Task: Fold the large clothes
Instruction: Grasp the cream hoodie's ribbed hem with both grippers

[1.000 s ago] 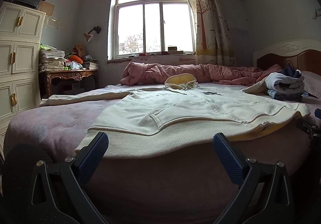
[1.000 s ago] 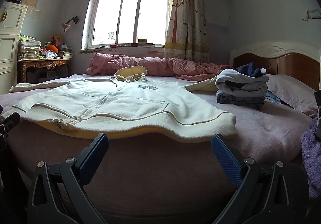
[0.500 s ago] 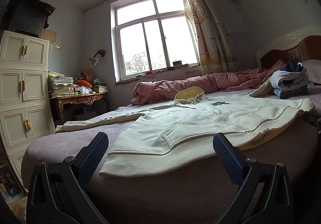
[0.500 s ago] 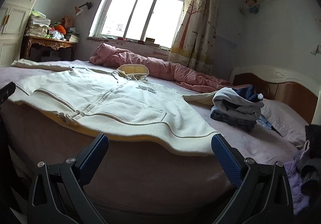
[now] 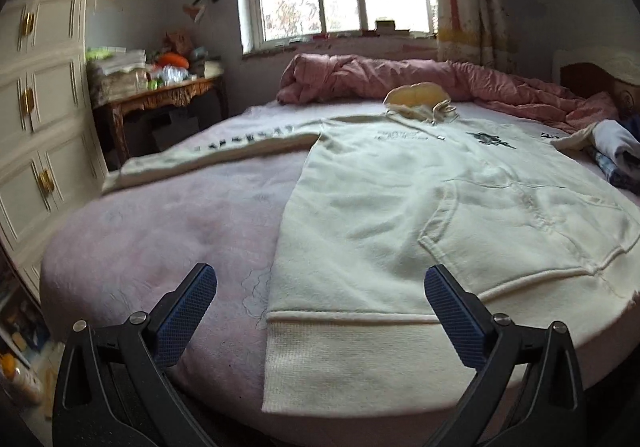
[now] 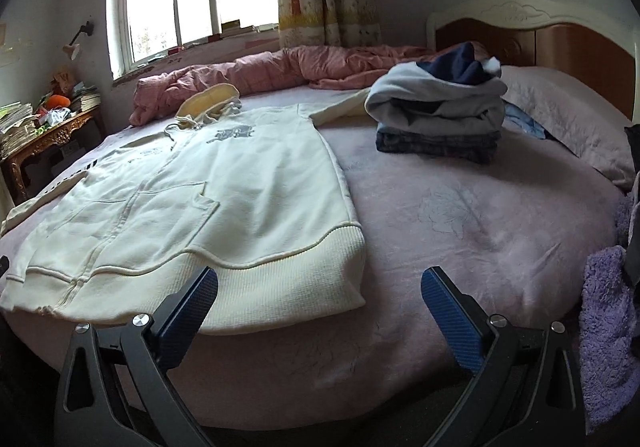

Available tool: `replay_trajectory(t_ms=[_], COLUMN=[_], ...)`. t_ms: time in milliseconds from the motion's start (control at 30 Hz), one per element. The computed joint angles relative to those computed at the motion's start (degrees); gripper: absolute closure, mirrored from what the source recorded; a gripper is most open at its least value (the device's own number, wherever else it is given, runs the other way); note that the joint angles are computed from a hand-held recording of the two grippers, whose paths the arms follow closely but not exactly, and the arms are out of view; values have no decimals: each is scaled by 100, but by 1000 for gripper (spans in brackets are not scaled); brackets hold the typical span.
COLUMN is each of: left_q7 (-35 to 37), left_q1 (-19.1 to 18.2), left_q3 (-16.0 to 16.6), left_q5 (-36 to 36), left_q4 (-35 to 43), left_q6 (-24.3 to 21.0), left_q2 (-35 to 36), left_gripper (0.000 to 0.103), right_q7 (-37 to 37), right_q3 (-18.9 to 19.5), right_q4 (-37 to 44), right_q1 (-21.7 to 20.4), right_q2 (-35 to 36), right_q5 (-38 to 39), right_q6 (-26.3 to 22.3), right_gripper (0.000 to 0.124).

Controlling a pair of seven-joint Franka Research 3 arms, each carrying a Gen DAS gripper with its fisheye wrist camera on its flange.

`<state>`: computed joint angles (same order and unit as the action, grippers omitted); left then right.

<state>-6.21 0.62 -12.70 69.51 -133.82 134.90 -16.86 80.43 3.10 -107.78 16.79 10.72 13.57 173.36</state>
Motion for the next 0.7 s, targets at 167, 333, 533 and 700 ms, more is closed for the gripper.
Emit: replay_trajectory(t_ms=[167,333,533,700], left_q7=[272,-475,-622,-171], left_q1=[-86,28,-17,-88], left_q3=[12,276,-221,-113], left_q5=[-195,-310,32,436], left_q4=[219,-299,-477,-141], left_q6=[-418,597,0,-318], left_q2=[450,147,-127,-182], left_gripper=[0,0,91,96], right_q7=[285,574,131,-517], right_q3=[-81,-144,144,425], right_q4=[711,884,647,1004], right_q1=[35,88,-96,-310], right_q2=[419,636,523,560], right_q5=[-61,-250,138,685], right_q6=[-890,-1098,-699,-466], right_gripper=[55,58,114,114])
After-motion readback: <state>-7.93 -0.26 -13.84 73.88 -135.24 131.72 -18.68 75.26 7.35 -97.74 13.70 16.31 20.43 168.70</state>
